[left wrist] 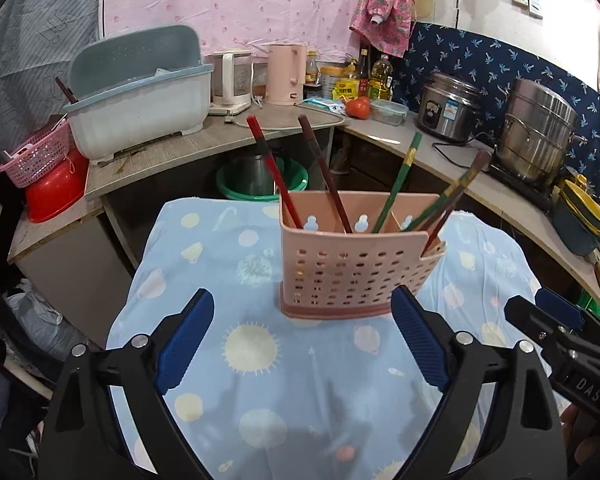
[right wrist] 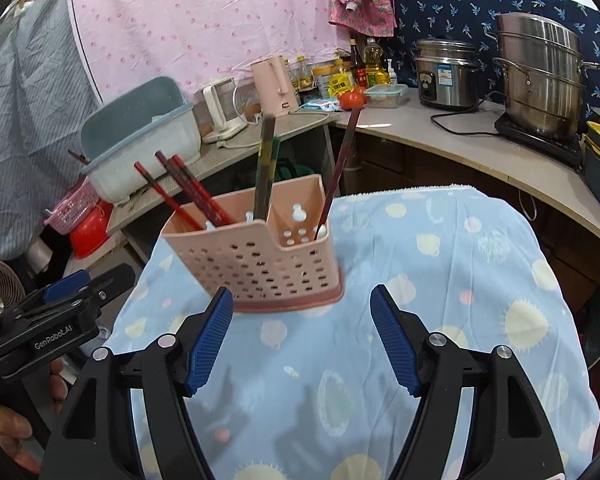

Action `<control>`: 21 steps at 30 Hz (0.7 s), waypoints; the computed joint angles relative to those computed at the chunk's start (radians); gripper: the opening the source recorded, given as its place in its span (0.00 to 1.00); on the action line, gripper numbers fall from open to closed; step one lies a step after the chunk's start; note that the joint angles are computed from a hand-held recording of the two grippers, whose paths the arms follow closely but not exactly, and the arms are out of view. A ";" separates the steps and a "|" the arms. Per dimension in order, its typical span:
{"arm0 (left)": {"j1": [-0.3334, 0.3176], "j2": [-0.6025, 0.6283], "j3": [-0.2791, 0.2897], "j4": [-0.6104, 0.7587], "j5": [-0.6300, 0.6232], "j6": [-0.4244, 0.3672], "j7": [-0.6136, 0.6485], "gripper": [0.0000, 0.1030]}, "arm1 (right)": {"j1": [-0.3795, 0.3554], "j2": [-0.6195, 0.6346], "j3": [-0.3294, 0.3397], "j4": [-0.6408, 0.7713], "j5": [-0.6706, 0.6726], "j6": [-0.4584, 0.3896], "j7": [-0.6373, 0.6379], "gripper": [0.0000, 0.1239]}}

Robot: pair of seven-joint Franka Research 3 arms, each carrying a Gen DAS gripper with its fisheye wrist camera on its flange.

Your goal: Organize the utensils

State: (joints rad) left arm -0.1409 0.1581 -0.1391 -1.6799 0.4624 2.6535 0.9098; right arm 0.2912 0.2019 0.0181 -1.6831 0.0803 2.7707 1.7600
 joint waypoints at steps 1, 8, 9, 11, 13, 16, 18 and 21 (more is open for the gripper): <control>-0.003 -0.008 0.001 -0.010 0.007 -0.007 -0.008 0.85 | 0.003 -0.008 0.001 -0.013 -0.002 0.001 0.001 0.57; -0.012 -0.063 -0.005 -0.085 0.062 -0.037 -0.069 0.92 | 0.016 -0.056 0.007 -0.085 -0.042 -0.002 0.012 0.60; -0.011 -0.068 -0.007 -0.092 0.068 -0.041 -0.074 0.92 | 0.016 -0.060 0.010 -0.091 -0.042 -0.006 0.008 0.60; -0.009 -0.079 -0.010 -0.107 0.072 -0.047 -0.082 0.92 | 0.016 -0.069 0.013 -0.099 -0.047 -0.019 0.007 0.60; -0.007 -0.091 -0.013 -0.122 0.074 -0.053 -0.092 0.92 | 0.019 -0.079 0.011 -0.108 -0.070 -0.029 0.026 0.60; -0.004 -0.104 -0.018 -0.139 0.075 -0.066 -0.095 0.93 | 0.018 -0.097 0.014 -0.129 -0.086 -0.027 0.041 0.60; -0.002 -0.113 -0.020 -0.151 0.071 -0.070 -0.095 0.93 | 0.018 -0.109 0.015 -0.142 -0.108 -0.024 0.059 0.60; -0.001 -0.122 -0.025 -0.162 0.066 -0.076 -0.097 0.93 | 0.017 -0.120 0.015 -0.150 -0.148 -0.022 0.088 0.61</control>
